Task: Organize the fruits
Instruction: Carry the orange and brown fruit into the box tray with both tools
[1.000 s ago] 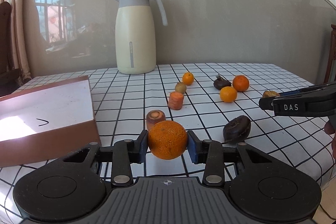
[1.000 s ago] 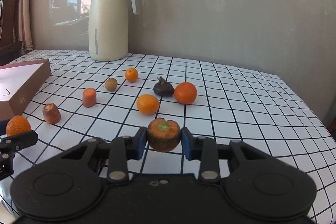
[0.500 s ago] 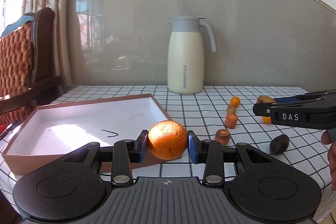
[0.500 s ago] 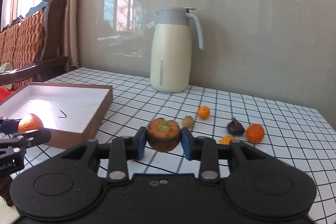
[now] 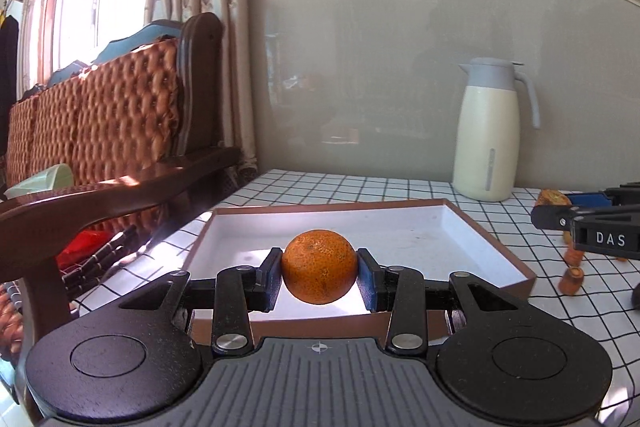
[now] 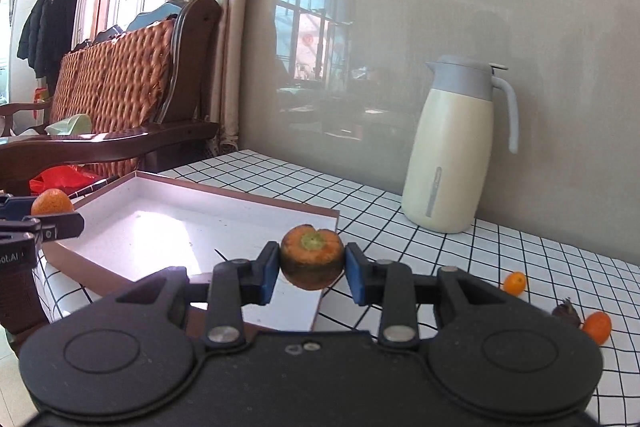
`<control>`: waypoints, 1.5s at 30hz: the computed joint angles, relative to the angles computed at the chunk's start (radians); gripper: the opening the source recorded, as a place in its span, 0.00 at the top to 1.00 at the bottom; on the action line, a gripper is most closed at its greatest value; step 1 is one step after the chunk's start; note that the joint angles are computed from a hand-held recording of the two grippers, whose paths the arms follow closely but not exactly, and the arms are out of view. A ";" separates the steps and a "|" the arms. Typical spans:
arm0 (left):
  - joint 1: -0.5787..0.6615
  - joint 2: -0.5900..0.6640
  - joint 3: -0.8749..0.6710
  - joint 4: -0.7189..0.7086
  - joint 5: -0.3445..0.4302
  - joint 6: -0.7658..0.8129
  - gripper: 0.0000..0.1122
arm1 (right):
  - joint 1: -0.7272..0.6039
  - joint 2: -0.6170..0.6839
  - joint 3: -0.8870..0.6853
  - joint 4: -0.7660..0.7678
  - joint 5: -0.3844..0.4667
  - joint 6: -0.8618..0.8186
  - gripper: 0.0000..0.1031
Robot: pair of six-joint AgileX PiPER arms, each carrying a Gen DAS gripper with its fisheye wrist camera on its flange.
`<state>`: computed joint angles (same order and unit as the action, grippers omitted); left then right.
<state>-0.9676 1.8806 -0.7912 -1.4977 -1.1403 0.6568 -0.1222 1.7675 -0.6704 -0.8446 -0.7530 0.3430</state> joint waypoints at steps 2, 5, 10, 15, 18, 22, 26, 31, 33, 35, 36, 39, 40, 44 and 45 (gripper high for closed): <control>0.041 -0.010 0.016 0.018 0.009 -0.009 0.65 | 0.031 0.012 -0.019 0.013 0.016 0.002 0.74; 0.094 -0.012 0.022 0.050 0.029 -0.015 0.65 | 0.058 0.021 -0.036 0.022 0.027 0.004 0.74; 0.187 -0.007 -0.006 0.104 0.080 0.005 0.65 | 0.103 0.064 -0.116 0.029 0.071 0.016 0.74; 0.299 0.001 -0.038 0.162 0.138 -0.004 0.65 | 0.149 0.145 -0.253 0.001 0.156 0.077 0.74; 0.349 0.013 -0.059 0.186 0.175 -0.005 0.65 | 0.162 0.189 -0.321 -0.027 0.196 0.122 0.74; 0.395 0.045 -0.104 0.201 0.222 0.011 0.65 | 0.169 0.231 -0.389 -0.073 0.230 0.196 0.74; 0.427 0.064 -0.144 0.199 0.258 0.042 0.65 | 0.183 0.269 -0.449 -0.111 0.257 0.258 0.74; 0.455 0.085 -0.187 0.192 0.280 0.068 0.65 | 0.189 0.302 -0.515 -0.182 0.288 0.340 0.74; 0.467 0.090 -0.199 0.194 0.293 0.074 0.65 | 0.195 0.316 -0.547 -0.212 0.305 0.376 0.74; 0.477 0.097 -0.212 0.192 0.301 0.081 0.65 | 0.203 0.335 -0.587 -0.256 0.326 0.431 0.74; 0.483 0.100 -0.219 0.192 0.306 0.089 0.65 | 0.206 0.343 -0.606 -0.282 0.337 0.461 0.74; 0.494 0.110 -0.234 0.185 0.319 0.104 0.65 | 0.216 0.367 -0.660 -0.382 0.365 0.570 0.74; 0.498 0.113 -0.239 0.186 0.322 0.105 0.65 | 0.217 0.373 -0.672 -0.406 0.368 0.596 0.74; 0.506 0.119 -0.246 0.191 0.327 0.107 0.65 | 0.221 0.384 -0.695 -0.438 0.375 0.636 0.74; 0.508 0.120 -0.247 0.193 0.328 0.105 0.65 | 0.222 0.384 -0.697 -0.440 0.376 0.636 0.74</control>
<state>-0.4601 2.0001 -1.0377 -1.3052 -0.8124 0.7622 0.0995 2.1517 -1.3673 -1.2842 -0.3773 0.9793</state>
